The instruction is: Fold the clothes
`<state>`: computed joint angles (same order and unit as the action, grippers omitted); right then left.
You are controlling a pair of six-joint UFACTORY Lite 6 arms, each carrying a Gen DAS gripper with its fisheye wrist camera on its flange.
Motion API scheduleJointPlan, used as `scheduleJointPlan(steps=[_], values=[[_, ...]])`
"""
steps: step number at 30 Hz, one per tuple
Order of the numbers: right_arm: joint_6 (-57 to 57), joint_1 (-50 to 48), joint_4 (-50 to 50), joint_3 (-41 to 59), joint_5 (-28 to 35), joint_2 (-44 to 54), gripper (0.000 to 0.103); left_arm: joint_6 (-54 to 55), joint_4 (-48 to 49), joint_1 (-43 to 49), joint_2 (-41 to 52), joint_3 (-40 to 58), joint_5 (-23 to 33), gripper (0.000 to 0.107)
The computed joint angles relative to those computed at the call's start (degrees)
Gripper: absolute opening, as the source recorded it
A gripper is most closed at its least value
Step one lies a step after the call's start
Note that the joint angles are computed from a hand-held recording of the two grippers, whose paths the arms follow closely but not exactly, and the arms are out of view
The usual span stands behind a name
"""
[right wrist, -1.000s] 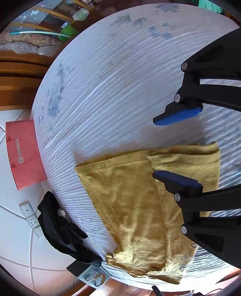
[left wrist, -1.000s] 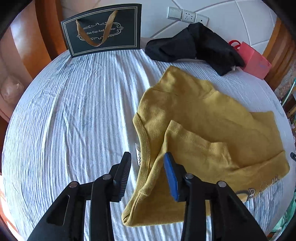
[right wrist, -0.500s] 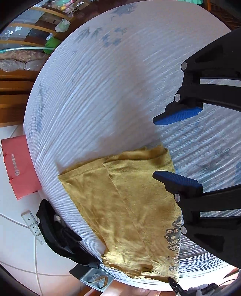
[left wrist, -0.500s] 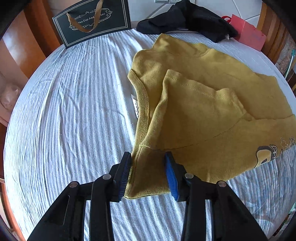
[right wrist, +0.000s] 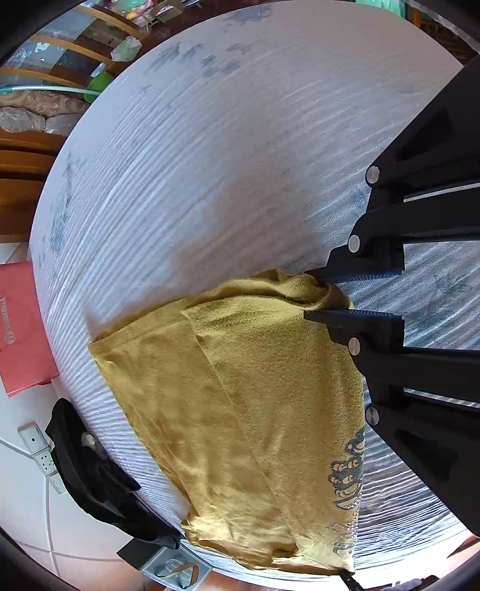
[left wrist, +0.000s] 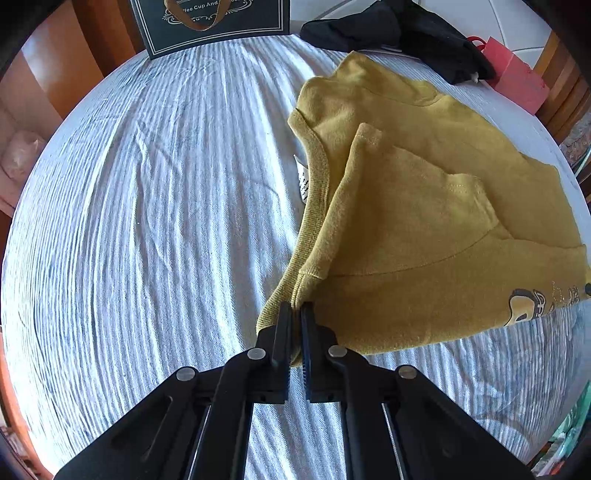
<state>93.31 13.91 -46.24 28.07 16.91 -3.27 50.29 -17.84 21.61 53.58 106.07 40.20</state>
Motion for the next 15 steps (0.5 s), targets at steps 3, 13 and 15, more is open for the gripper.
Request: scheduleJointPlan(steps=[3,13,15], values=[[-1.3,1.4,1.7,-1.1,1.6,-3.6,0.024,2.1,-2.0,0.8,0.2,1.4,2.2,0.006],[4.3,6.5,-2.0,4.8,4.8,4.9,0.009,5.2,-3.4,-1.0,-5.7,-9.3,-7.2,0.003],[3.6,7.4,-0.5,6.9,8.3,6.4,0.009,1.8,-2.1,-0.3,-4.3,-6.5,-3.9,0.002]])
